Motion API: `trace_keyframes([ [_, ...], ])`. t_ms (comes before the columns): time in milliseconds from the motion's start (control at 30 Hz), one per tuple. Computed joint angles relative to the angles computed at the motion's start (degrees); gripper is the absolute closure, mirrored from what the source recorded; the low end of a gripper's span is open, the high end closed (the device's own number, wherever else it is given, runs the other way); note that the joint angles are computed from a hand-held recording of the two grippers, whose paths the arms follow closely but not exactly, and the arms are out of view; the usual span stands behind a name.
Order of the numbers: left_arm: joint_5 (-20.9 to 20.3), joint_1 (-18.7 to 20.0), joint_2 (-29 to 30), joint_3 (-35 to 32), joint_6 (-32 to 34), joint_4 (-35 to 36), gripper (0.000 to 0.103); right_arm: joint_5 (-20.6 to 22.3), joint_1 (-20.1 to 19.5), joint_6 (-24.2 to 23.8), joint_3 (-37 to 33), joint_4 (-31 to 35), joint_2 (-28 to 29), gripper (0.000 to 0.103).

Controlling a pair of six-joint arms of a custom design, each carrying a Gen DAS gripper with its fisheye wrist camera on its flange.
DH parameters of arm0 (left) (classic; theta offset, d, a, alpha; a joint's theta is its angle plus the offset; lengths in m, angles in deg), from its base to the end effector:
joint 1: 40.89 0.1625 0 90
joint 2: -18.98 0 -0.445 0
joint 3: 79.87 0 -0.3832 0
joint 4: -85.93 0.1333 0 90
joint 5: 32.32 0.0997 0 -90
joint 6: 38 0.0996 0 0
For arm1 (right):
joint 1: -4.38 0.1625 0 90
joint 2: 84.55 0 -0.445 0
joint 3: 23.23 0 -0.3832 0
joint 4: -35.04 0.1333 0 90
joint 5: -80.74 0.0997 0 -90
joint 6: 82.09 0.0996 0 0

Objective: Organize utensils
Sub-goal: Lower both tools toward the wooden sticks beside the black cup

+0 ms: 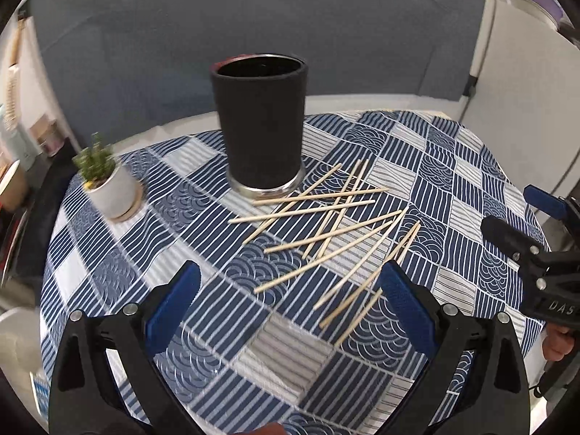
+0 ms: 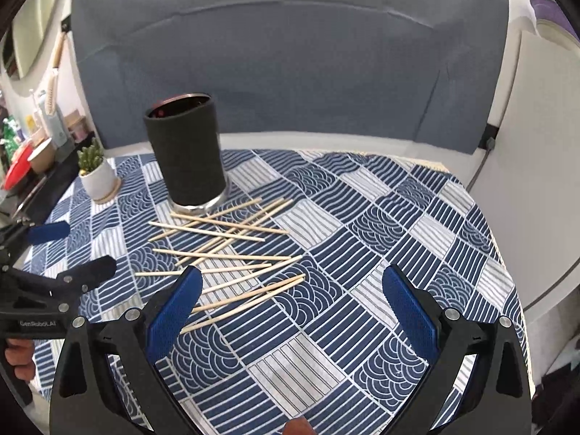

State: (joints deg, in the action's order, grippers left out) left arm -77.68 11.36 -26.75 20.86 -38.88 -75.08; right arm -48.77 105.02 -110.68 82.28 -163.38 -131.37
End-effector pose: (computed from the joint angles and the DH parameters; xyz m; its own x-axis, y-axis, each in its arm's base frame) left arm -0.2346 -0.6351 0.1266 -0.6902 0.2707 -0.6711 0.5779 0.7643 -0.2861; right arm 0.1844 -0.6030 0.1860 -0.6874 -0.0102 0.7262 -0.5105 0.7180 -0.4732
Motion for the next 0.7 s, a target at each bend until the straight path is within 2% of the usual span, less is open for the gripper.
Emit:
trace_keyframes([
  [133, -4.0, 2.8, 2.2, -5.7, 5.2, 4.7, 0.006, -5.4, 0.1, 3.0, -3.9, 2.1, 3.1, 0.008],
  [300, -8.6, 6.3, 5.6, -13.7, 12.9, 12.2, 0.006, -10.6, -0.4, 11.1, -7.7, 8.3, 5.7, 0.008],
  [400, -11.0, 7.9, 7.5, -17.5, 16.9, 15.9, 0.006, -12.3, -0.8, 15.4, -9.0, 11.4, 6.5, 0.008],
  [533, -14.7, 9.9, 9.7, -22.3, 23.0, 22.0, 0.006, -14.4, -1.6, 24.3, -10.3, 18.1, 7.2, 0.008],
  [700, -15.7, 11.7, 11.9, -27.0, 27.5, 26.5, 0.006, -15.6, -2.5, 35.1, -11.3, 26.4, 8.1, 0.008],
])
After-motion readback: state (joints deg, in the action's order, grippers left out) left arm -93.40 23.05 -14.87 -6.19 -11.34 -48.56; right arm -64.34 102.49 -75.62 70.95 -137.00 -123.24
